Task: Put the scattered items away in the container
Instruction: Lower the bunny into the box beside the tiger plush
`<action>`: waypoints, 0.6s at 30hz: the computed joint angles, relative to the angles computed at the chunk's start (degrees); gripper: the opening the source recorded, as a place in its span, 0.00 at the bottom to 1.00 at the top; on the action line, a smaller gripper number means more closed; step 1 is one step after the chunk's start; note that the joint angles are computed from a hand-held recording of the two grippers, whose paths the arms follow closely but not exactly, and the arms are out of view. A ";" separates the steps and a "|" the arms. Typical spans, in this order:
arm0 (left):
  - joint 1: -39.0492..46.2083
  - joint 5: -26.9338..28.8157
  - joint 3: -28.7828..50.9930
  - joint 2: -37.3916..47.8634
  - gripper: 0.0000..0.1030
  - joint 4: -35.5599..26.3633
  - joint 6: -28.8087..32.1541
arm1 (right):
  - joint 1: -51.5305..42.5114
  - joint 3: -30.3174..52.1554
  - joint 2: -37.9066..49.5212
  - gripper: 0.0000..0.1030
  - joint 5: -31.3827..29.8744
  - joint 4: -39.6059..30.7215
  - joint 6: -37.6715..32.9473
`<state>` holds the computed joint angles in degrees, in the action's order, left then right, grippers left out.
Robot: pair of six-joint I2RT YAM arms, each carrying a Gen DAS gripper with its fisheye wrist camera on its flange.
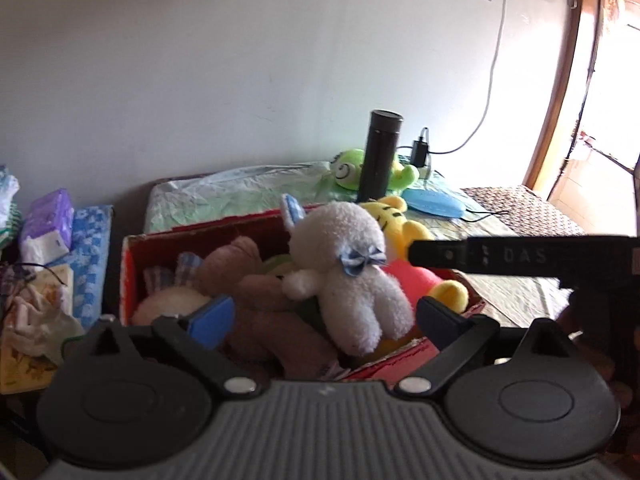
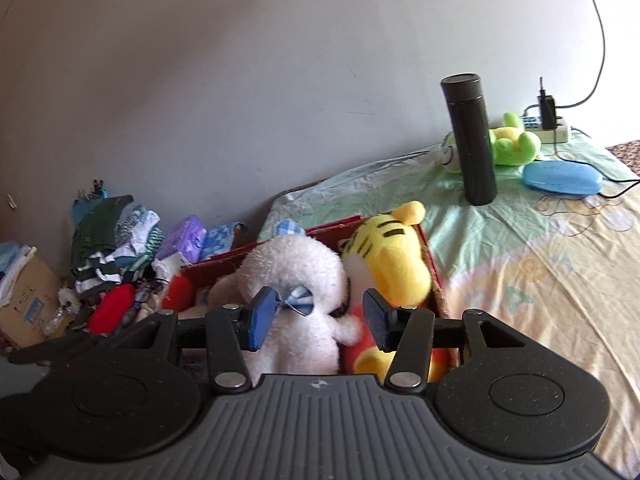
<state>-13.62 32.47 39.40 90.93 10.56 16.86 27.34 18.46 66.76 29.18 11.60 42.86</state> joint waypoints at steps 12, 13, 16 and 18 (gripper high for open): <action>-6.91 -26.22 6.70 -0.53 0.98 -12.60 -11.41 | 8.32 3.84 -1.88 0.65 9.96 -19.04 10.35; -7.18 -27.35 6.83 -0.73 0.98 -13.33 -12.07 | 8.68 4.04 -1.77 0.67 10.23 -19.35 10.46; -8.27 -31.25 6.67 -1.93 0.98 -15.49 -14.09 | 8.98 4.87 -1.62 0.68 9.48 -20.22 9.82; -9.41 -34.55 6.96 -2.29 0.98 -16.95 -15.35 | 8.53 5.46 -1.66 0.68 8.32 -20.90 8.79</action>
